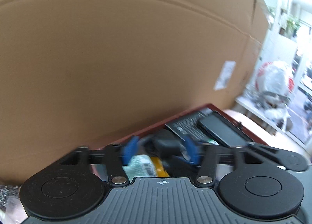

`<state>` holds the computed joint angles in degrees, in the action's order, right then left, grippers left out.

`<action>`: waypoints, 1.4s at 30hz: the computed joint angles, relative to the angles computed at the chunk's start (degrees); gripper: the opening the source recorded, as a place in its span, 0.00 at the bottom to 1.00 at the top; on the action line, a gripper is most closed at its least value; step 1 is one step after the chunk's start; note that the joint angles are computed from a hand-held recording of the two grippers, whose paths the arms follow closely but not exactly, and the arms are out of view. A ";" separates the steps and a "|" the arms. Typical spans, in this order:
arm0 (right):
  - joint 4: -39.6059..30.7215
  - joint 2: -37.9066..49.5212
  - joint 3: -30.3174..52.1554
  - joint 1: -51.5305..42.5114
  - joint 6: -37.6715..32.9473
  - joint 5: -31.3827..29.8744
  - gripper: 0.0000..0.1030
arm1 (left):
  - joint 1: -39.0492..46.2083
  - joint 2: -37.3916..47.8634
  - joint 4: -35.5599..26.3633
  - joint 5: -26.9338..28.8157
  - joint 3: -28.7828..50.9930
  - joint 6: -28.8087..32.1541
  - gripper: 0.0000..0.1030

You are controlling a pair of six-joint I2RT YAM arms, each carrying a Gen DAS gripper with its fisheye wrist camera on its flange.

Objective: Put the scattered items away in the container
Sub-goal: 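Carry the black strap with the left gripper into the brown box and release, then move both tools back toward the clear plastic cups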

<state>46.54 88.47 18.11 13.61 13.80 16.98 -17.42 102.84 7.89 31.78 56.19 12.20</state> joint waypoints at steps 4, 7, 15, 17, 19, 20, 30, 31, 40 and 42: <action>1.71 -1.47 -2.17 -0.62 -1.44 0.44 0.49 | 1.14 -1.80 6.05 -0.51 -4.11 -3.12 0.96; 2.48 -0.78 -2.42 -0.33 -1.11 1.51 0.61 | 1.11 -2.56 6.44 -0.16 -5.11 -2.63 1.00; 5.02 1.00 -2.24 1.39 -0.41 8.35 0.48 | 3.11 -4.24 7.58 -1.74 -6.16 -6.24 1.00; 4.50 0.59 -2.07 0.58 -0.22 7.34 0.40 | 4.45 -4.53 6.32 -1.16 -5.67 -7.71 1.00; 3.03 1.09 -0.82 -0.14 -0.38 5.32 0.30 | 5.23 -4.23 5.21 -0.39 -4.94 -8.30 1.00; 2.46 1.64 -0.01 -0.72 -0.47 3.06 0.25 | 5.51 -4.10 5.22 -0.33 -4.86 -8.40 1.00; 1.46 6.76 4.18 0.26 -3.42 -0.68 0.19 | 5.80 -3.09 4.32 0.06 -5.34 -4.70 1.00; 0.32 4.43 2.91 1.59 -2.25 0.51 0.21 | 5.77 -3.27 4.24 0.27 -5.66 -4.31 1.00; 7.85 -2.63 -6.51 5.09 -2.89 5.74 0.93 | 10.25 -11.89 5.25 7.93 -16.30 -2.60 1.00; 8.77 -4.60 -8.82 8.16 -3.28 7.76 0.97 | 11.72 -14.72 7.92 9.22 -21.13 -3.05 1.00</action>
